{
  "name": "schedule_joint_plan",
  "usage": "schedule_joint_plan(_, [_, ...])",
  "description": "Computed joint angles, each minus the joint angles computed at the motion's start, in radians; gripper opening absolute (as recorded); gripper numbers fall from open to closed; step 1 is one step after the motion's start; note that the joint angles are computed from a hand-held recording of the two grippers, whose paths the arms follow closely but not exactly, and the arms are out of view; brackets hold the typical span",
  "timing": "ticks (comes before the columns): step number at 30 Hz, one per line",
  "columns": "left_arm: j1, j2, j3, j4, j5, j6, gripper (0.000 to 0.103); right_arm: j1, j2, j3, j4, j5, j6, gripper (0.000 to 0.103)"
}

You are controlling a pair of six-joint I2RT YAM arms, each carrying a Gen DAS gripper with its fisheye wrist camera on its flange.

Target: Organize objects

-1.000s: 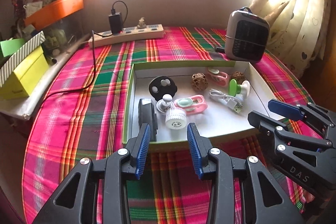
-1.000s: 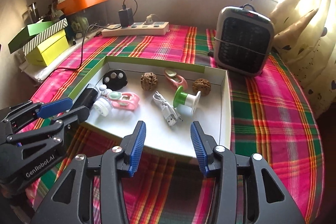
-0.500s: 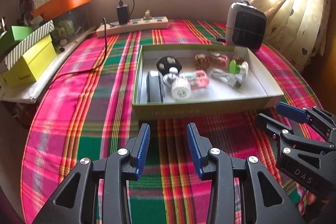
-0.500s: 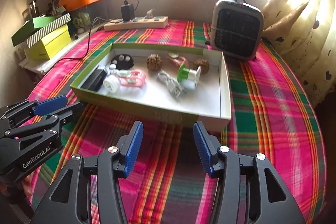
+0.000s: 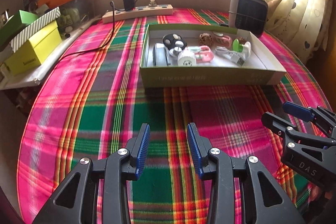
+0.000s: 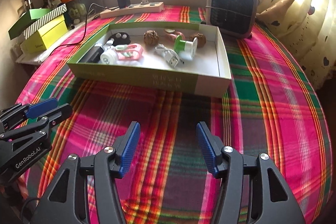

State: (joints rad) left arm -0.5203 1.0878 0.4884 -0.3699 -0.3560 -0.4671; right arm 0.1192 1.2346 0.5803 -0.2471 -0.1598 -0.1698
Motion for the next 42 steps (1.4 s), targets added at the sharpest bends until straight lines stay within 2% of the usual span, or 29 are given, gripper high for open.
schedule_joint_plan(4, [-0.029,-0.012,-0.02,-0.009,-0.015,-0.022,0.035,0.0,-0.022,-0.025,-0.008,0.01,-0.011,0.057])
schedule_joint_plan(16, [-0.077,-0.056,-0.051,-0.015,-0.046,-0.097,0.039,-0.01,-0.088,-0.068,-0.032,0.027,-0.002,0.069])
schedule_joint_plan(18, [-0.087,-0.057,-0.052,-0.017,-0.047,-0.094,0.043,-0.013,-0.101,-0.075,-0.039,0.026,-0.002,0.071])
schedule_joint_plan(24, [-0.104,-0.041,-0.041,-0.03,-0.07,-0.105,0.043,-0.017,-0.129,-0.089,-0.054,0.035,0.003,0.076])
schedule_joint_plan(42, [-0.112,-0.043,-0.039,-0.037,-0.076,-0.113,0.044,-0.019,-0.128,-0.088,-0.058,0.034,0.002,0.079])
